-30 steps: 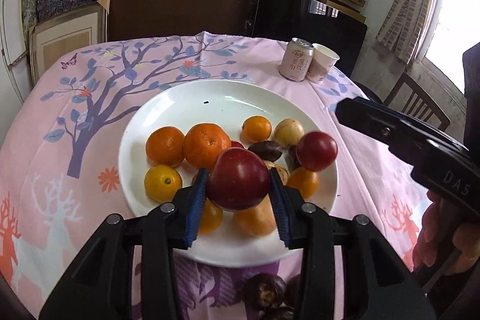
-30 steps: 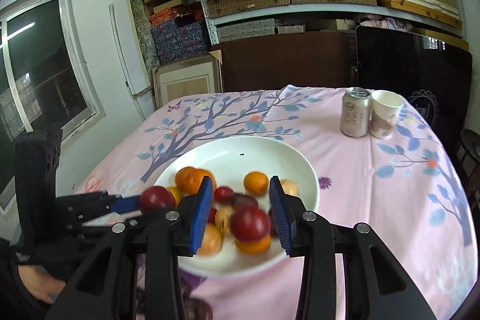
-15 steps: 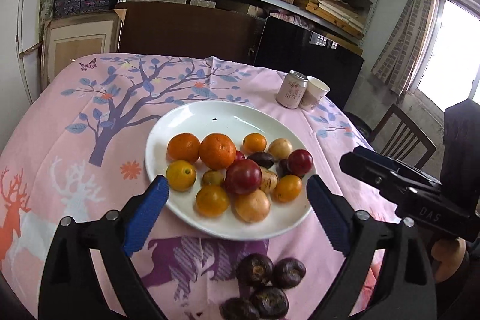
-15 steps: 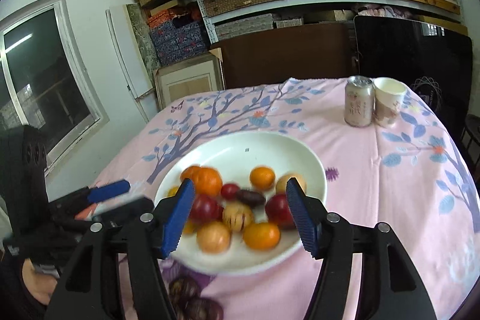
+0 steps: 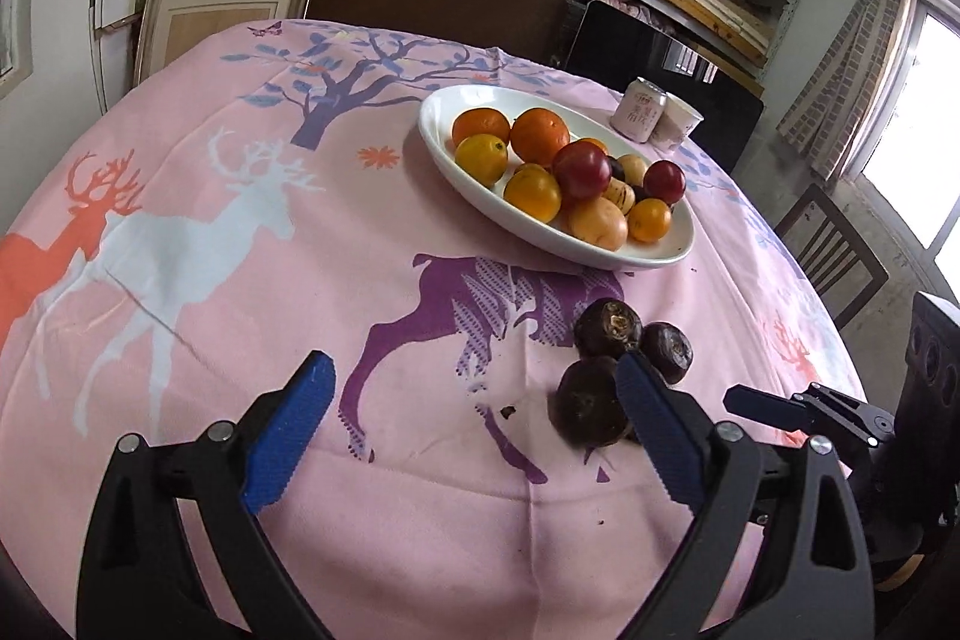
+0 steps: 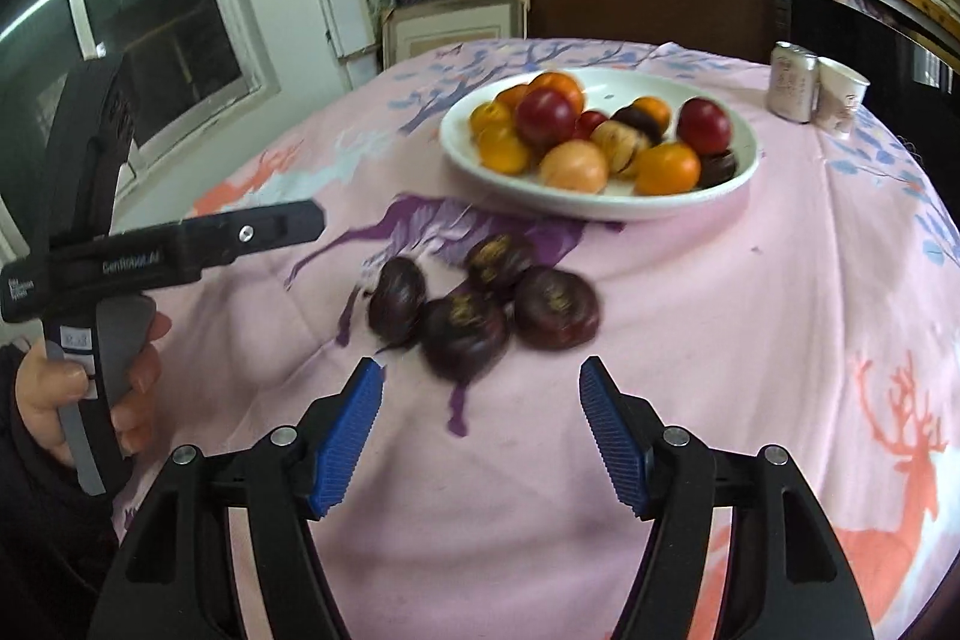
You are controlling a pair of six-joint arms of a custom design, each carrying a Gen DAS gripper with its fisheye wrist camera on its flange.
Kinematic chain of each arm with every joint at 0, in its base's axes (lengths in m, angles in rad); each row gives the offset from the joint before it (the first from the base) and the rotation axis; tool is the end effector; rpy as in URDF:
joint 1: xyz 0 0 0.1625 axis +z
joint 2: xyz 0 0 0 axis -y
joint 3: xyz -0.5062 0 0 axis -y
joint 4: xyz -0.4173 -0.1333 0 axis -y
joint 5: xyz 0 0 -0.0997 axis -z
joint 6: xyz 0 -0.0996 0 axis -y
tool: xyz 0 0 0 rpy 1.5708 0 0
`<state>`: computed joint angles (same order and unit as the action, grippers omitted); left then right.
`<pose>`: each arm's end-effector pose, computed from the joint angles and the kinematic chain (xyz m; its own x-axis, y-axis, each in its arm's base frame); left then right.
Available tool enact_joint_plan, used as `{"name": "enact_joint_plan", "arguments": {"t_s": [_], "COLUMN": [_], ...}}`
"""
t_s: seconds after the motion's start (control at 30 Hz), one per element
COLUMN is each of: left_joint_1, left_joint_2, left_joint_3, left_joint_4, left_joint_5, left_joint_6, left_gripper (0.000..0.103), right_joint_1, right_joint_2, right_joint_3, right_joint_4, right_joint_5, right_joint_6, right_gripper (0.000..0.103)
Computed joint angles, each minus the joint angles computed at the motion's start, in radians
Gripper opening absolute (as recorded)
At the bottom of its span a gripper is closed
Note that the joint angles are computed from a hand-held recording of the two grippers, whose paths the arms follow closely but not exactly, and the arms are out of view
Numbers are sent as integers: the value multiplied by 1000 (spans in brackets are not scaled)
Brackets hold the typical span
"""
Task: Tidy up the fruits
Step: 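Grasp a dark brown fruit with the right tool while the left tool grasps another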
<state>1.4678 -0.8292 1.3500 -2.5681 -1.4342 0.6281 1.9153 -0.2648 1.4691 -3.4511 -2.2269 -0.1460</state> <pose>0.0600 -0.8484 0.2862 -0.7489 0.5515 -0.3674 0.6567 0.6919 -0.3000 0.3267 -0.6958 -0.0938 -0.8271 -0.0161 0.5618 -0.3879 0.7398 -0.5498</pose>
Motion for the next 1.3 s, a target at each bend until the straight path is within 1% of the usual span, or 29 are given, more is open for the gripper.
{"name": "enact_joint_plan", "arguments": {"t_s": [0.07, 0.13, 0.2, 0.27, 0.4, 0.57, 0.7, 1.0, 1.07, 1.13, 1.3], "left_joint_1": [3, 6, 8, 9, 11, 16, 17, 18, 18, 18, 18], "left_joint_2": [5, 5, 2, 0, -4, -1, 0, 2, 2, 3, 3], "left_joint_3": [-1, -1, 4, 8, 12, -3, -7, -11, -12, -13, -13], "left_joint_4": [-7, -16, -27, -37, -50, -33, -28, -31, -30, -29, -30], "left_joint_5": [1, -13, -23, -31, -46, -56, -61, -55, -55, -55, -56], "left_joint_6": [-9, -11, -9, -7, -13, -33, -38, -39, -39, -39, -40], "left_gripper": [93, 93, 93, 93, 93, 93, 93, 93, 93, 93, 93], "right_joint_1": [5, 6, 2, -5, -14, -13, -4, 8, 10, 13, 14], "right_joint_2": [7, 12, 11, 10, 18, 39, 60, 98, 104, 111, 112], "right_joint_3": [-9, -20, -27, -37, -78, -128, -163, -236, -248, -257, -256], "right_joint_4": [-8, -6, 21, 51, 118, 161, 172, 218, 225, 217, 209], "right_joint_5": [2, -4, 0, 13, 17, -18, -61, -131, -148, -170, -171], "right_joint_6": [0, 3, 26, 50, 75, 76, 49, 16, 11, 2, -1], "right_gripper": [68, 68, 67, 64, 59, 58, 57, 59, 57, 43, 43]}}
